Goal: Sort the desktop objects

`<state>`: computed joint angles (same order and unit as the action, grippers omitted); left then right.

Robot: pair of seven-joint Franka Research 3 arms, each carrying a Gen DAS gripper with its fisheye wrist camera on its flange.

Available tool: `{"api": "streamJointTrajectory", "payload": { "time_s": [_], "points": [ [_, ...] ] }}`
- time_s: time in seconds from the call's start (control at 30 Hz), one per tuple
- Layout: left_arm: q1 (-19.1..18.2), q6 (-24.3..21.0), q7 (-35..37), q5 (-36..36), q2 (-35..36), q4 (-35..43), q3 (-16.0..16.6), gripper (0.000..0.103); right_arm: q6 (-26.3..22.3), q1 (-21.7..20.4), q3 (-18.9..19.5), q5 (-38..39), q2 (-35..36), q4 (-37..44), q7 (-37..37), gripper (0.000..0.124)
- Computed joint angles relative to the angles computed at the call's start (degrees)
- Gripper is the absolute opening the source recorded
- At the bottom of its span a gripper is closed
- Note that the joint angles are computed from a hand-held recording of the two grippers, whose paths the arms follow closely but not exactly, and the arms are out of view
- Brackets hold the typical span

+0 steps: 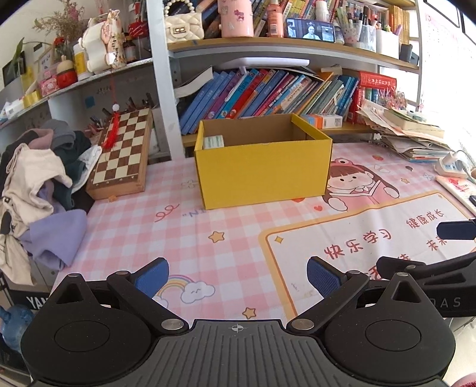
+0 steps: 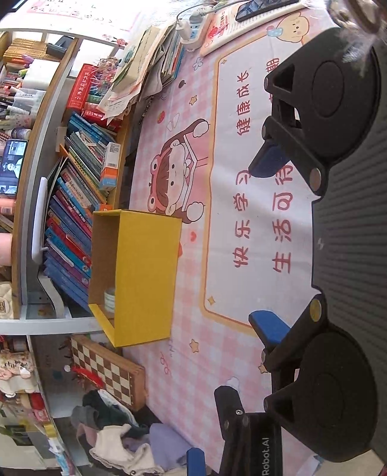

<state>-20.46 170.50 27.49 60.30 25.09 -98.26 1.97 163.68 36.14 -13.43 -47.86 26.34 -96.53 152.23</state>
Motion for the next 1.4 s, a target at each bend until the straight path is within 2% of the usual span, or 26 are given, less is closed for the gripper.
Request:
{"api": "streamJointTrajectory", "payload": {
  "time_s": [0.27, 0.43, 0.67, 0.97, 1.4],
  "points": [
    [-0.9, -2.15, -3.24, 2.36, -1.19, -1.59, 0.4, 0.101, 0.17, 0.34, -0.18, -1.36, -1.13, -1.43, 2.08, 0.099],
    [-0.19, -2.46, -4.5, 4.67, -1.78, -1.96, -0.51, 0.101, 0.36, -0.12, 0.37, -1.37, -1.81, -2.38, 3.42, 0.1],
    [0.67, -3.26, -4.25, 4.69, -2.22, -2.52, -1.74, 0.102, 0.06, -0.48, 1.07, -2.12, -2.4, -3.08, 4.06, 0.102],
    [1.2, -2.87, -5.15, 4.82, -2.49, -2.98, -2.11, 0.103, -0.57, -1.15, 2.1, -1.4, -2.54, -3.2, 3.01, 0.102],
    [1.56, -3.15, -2.76, 1.94, -2.23, -3.11, -2.26, 0.103, -1.13, -1.26, 2.52, 1.22, -1.55, -1.92, 0.1, 0.102]
  ]
}}
